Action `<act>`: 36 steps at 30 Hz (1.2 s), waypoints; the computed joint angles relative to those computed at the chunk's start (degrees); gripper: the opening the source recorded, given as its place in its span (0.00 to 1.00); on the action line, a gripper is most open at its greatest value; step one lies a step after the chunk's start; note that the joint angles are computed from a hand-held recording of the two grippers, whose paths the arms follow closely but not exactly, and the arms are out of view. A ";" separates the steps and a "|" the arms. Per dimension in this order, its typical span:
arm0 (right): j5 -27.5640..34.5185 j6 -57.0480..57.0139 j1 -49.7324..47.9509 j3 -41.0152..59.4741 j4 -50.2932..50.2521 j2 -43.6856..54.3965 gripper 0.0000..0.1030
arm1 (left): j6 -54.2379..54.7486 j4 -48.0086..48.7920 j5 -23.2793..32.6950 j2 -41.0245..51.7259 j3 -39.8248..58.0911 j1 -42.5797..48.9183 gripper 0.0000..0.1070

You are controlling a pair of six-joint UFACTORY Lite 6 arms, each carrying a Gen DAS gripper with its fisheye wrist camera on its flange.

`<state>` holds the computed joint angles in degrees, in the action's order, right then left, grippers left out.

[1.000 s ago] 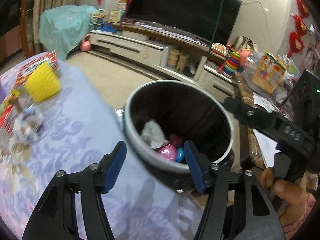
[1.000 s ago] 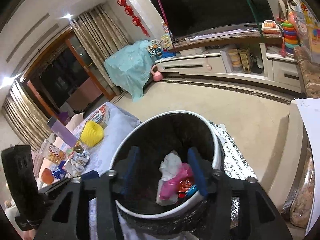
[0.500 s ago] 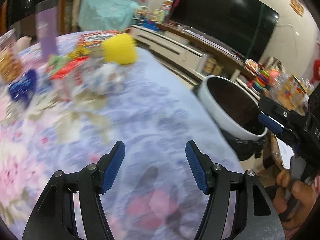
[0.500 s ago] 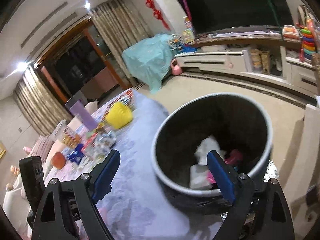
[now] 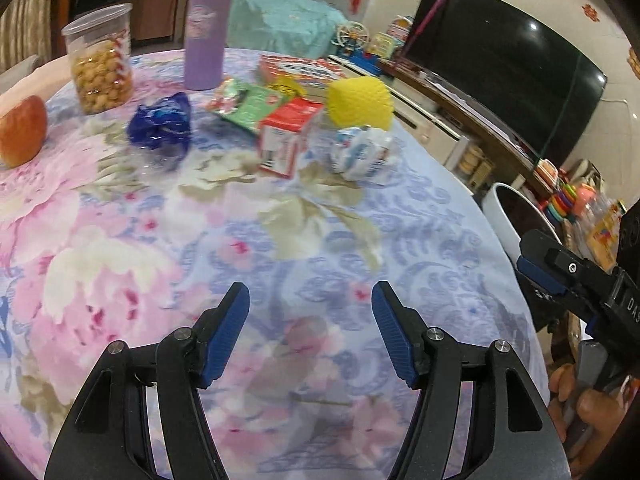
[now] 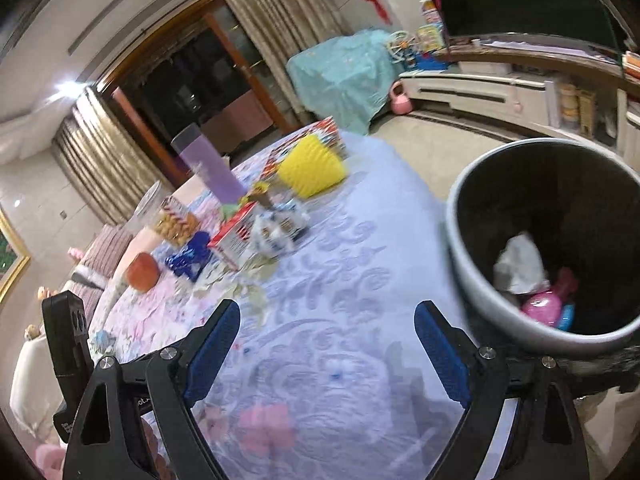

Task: Collect trash
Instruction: 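Move both tools back over the table, then grasp the blue chip bag with the left tool while the right tool grasps the white wrapper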

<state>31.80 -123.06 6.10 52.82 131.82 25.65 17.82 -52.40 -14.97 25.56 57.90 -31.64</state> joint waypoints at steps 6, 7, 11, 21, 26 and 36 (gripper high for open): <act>-2.41 -0.13 4.61 4.32 1.87 3.56 0.89 | -6.07 6.25 -0.23 -1.30 -2.71 2.49 0.61; -2.65 0.23 4.90 5.00 1.60 4.12 0.90 | -6.91 7.13 -0.23 -1.27 -2.85 2.89 0.61; -4.09 0.06 6.62 7.75 2.13 6.24 0.90 | -7.88 8.34 -0.06 -1.36 -3.17 4.14 0.62; -7.21 0.94 9.65 15.57 2.28 11.65 0.91 | -6.64 9.48 1.34 0.25 -0.50 9.82 0.72; -10.04 1.22 11.09 22.72 2.95 16.17 0.91 | -3.03 6.88 2.74 2.94 4.00 14.41 0.75; -15.54 30.89 11.75 47.26 -24.29 32.02 0.91 | 18.47 -11.10 6.45 12.74 19.57 20.58 0.76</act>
<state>16.27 -92.18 17.84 100.08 107.52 57.67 36.29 -63.50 -8.52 38.30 77.47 -11.06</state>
